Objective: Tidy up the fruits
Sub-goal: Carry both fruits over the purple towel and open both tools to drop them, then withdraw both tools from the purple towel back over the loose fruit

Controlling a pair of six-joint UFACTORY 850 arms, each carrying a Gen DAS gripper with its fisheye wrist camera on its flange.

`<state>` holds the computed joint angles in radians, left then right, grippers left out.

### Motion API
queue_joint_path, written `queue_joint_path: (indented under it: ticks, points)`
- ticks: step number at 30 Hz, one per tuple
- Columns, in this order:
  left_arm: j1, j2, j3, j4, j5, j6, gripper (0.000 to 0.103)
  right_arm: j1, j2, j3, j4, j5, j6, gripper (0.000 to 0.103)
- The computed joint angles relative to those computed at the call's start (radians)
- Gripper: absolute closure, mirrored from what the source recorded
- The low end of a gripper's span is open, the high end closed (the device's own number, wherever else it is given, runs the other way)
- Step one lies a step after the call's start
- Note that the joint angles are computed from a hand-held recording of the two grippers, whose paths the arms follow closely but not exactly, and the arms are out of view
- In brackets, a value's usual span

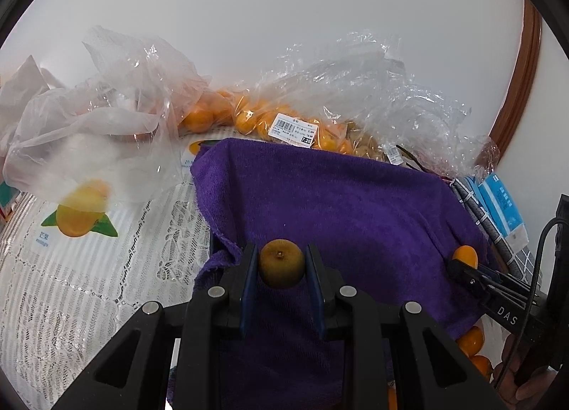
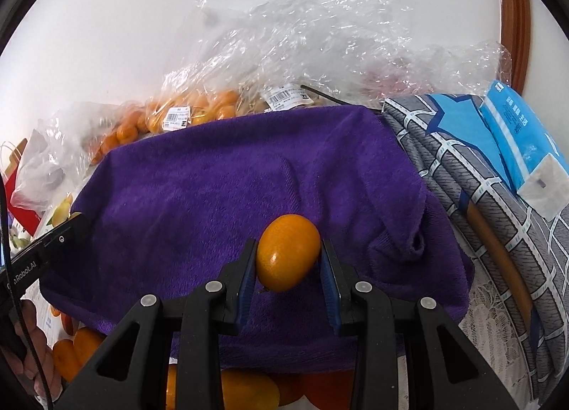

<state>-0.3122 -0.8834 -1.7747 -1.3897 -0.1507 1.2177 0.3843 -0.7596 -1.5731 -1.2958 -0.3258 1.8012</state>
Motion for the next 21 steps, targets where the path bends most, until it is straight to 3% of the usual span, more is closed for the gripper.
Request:
queue_joint_path:
  ticks: [11, 12, 14, 17, 21]
  points:
    - [-0.003, -0.006, -0.010, 0.062, -0.002, -0.055, 0.078, -0.001, -0.008, -0.013, 0.055, -0.005, -0.066, 0.067]
    - [-0.003, -0.007, -0.012, 0.071, -0.002, -0.063, 0.078, -0.001, -0.007, -0.012, 0.054, -0.003, -0.064, 0.066]
    - [-0.003, -0.006, -0.011, 0.074, -0.003, -0.065, 0.076, -0.001, -0.004, -0.008, 0.043, 0.001, -0.052, 0.054]
    - [-0.003, -0.003, -0.007, 0.018, -0.008, -0.003, 0.067, 0.004, 0.005, 0.004, -0.014, -0.019, 0.005, 0.044]
    - [-0.008, 0.009, 0.012, -0.119, 0.011, 0.152, 0.060, 0.017, 0.024, 0.029, -0.117, -0.069, 0.113, 0.041]
